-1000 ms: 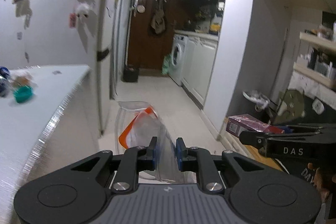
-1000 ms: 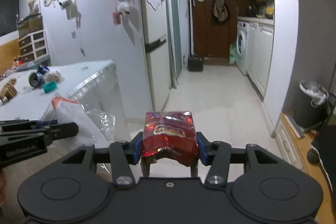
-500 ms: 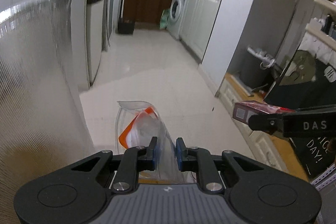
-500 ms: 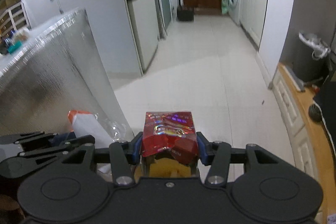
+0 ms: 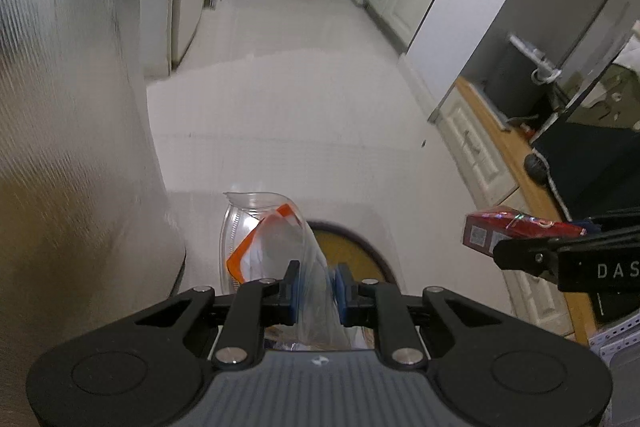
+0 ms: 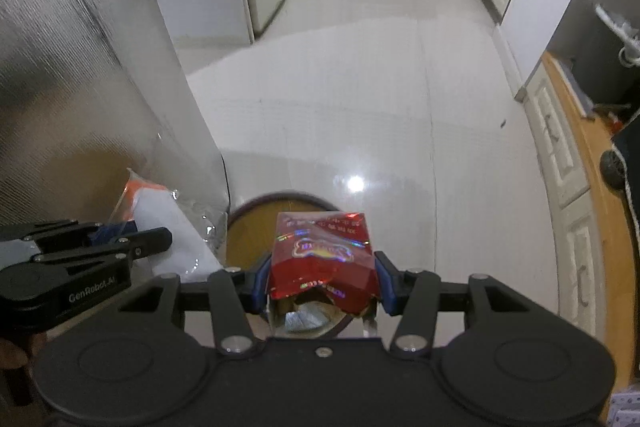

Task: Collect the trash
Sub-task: 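Carry the clear bag and red packet with both tools over the trash bin, then open the right tool to drop the red packet while the left tool drops the clear bag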

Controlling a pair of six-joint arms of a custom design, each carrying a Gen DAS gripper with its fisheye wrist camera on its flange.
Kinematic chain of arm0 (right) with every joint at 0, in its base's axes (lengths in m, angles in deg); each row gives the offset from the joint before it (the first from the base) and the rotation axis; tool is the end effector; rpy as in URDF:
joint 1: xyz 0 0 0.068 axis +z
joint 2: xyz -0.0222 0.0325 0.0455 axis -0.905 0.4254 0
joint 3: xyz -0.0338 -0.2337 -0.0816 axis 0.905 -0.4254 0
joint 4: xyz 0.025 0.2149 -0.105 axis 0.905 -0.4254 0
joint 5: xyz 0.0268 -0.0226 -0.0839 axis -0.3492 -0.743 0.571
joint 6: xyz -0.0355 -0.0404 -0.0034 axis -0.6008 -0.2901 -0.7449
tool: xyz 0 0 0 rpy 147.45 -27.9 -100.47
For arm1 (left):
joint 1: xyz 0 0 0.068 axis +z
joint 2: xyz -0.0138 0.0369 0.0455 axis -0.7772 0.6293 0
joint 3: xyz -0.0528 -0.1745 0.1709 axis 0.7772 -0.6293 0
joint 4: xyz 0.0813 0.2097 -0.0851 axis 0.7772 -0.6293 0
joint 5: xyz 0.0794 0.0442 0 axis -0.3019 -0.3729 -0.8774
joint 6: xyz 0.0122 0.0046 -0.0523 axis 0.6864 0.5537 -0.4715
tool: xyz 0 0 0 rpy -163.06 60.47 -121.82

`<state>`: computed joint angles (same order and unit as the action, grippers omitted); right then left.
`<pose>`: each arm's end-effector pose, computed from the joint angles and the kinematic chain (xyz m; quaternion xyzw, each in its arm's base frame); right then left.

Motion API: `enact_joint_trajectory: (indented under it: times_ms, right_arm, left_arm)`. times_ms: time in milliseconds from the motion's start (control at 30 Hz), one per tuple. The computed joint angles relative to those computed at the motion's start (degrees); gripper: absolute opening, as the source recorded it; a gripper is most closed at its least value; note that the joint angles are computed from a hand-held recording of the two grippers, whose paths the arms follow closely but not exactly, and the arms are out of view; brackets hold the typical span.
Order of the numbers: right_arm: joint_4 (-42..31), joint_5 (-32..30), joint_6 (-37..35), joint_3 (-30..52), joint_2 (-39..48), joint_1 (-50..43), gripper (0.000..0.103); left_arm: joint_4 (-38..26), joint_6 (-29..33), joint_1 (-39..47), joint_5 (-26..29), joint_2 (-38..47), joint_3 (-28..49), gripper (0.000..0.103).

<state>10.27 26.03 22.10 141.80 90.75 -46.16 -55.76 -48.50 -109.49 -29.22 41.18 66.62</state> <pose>0.1905 0.0636 0.3358 -0.0899 0.9692 0.0427 0.2254 0.1617 -0.2420 0.2761 0.0100 0.9519 -0.1284 0.2779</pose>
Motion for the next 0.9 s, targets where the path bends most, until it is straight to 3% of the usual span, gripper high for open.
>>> enact_joint_trajectory:
  times_ms: [267, 700, 800, 900]
  right_arm:
    - [5.20, 0.14, 1.09, -5.22, 6.10, 2.55, 0.052]
    - [13.13, 2.41, 2.04, -5.32, 18.57, 5.38, 0.054]
    - [14.96, 3.63, 3.26, -5.68, 19.18, 5.50, 0.065]
    - [14.91, 5.82, 2.25, -5.10, 20.13, 6.03, 0.067]
  left_arm:
    - [6.76, 0.54, 4.22, 5.57, 0.18, -7.13, 0.018]
    - [19.27, 1.32, 9.37, 10.57, 3.07, -14.69, 0.018]
    - [20.16, 1.23, 9.90, 11.51, 3.21, -15.44, 0.018]
    - [20.43, 1.87, 9.98, 12.11, 3.76, -15.27, 0.018]
